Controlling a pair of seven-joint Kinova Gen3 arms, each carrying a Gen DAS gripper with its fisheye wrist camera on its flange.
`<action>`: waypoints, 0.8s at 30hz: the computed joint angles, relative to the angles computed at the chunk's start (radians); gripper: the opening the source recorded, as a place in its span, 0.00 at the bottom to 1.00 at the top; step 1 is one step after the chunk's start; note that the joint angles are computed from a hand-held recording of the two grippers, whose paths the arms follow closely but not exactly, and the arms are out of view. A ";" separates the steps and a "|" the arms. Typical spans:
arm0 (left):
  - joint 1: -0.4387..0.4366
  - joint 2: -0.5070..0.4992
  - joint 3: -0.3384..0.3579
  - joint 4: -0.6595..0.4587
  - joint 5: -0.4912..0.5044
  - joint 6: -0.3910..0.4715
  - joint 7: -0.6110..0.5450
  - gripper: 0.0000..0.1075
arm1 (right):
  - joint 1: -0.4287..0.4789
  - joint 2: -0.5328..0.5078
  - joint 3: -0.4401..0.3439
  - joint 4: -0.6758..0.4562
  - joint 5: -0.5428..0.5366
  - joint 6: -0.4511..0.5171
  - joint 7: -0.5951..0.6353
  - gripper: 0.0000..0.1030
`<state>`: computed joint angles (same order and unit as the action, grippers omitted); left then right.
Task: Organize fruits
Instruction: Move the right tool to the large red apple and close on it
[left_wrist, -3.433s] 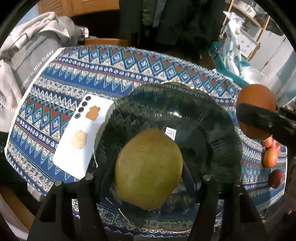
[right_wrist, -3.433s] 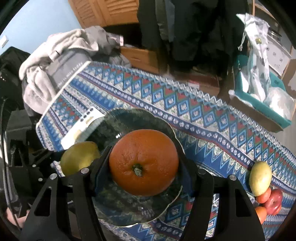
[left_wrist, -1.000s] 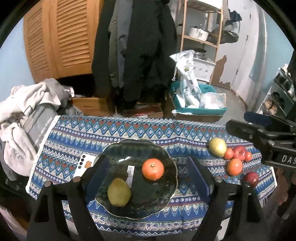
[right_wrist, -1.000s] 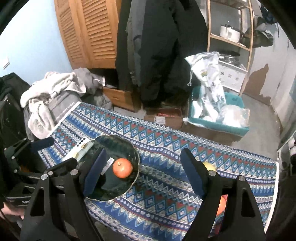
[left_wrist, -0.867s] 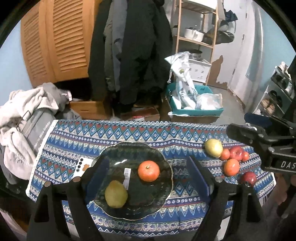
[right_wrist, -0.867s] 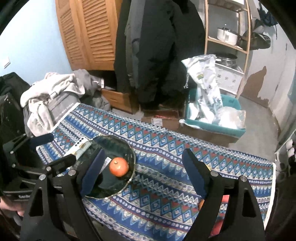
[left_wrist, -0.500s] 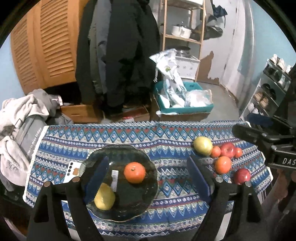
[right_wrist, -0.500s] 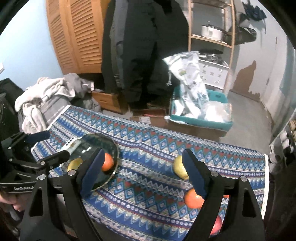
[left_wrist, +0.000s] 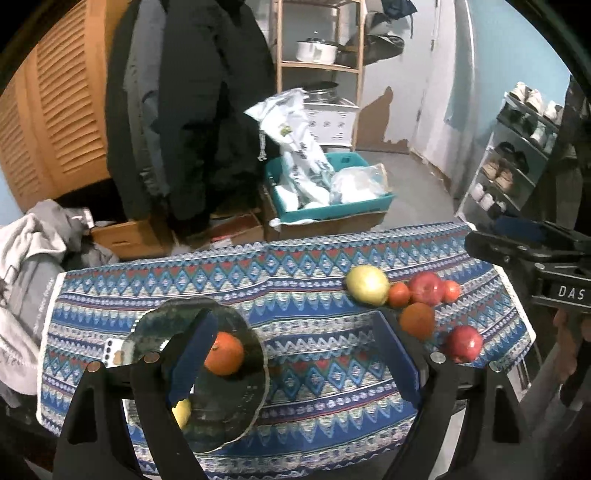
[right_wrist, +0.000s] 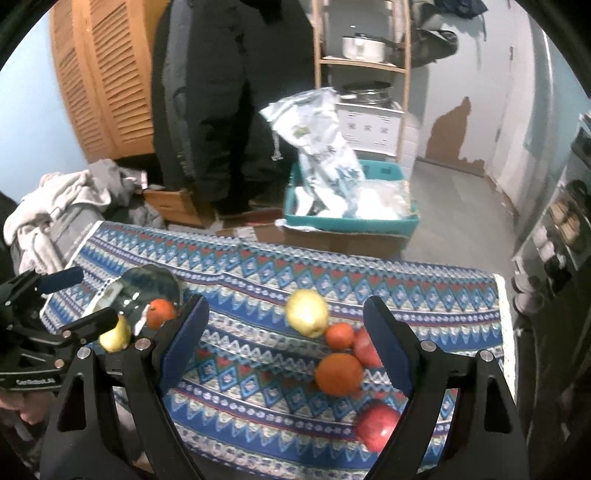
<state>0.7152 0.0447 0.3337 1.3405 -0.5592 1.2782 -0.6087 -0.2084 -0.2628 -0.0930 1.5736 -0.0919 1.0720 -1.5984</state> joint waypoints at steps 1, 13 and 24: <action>-0.001 0.005 0.000 -0.004 0.005 -0.007 -0.007 0.81 | 0.003 -0.004 0.006 0.005 0.001 0.000 0.001 0.83; 0.060 0.088 -0.032 -0.092 0.039 -0.041 -0.073 0.81 | 0.072 -0.043 0.072 0.056 0.016 0.024 0.014 0.83; 0.121 0.171 -0.078 -0.156 0.080 -0.051 -0.155 0.81 | 0.126 -0.054 0.118 0.118 0.013 0.032 0.043 0.83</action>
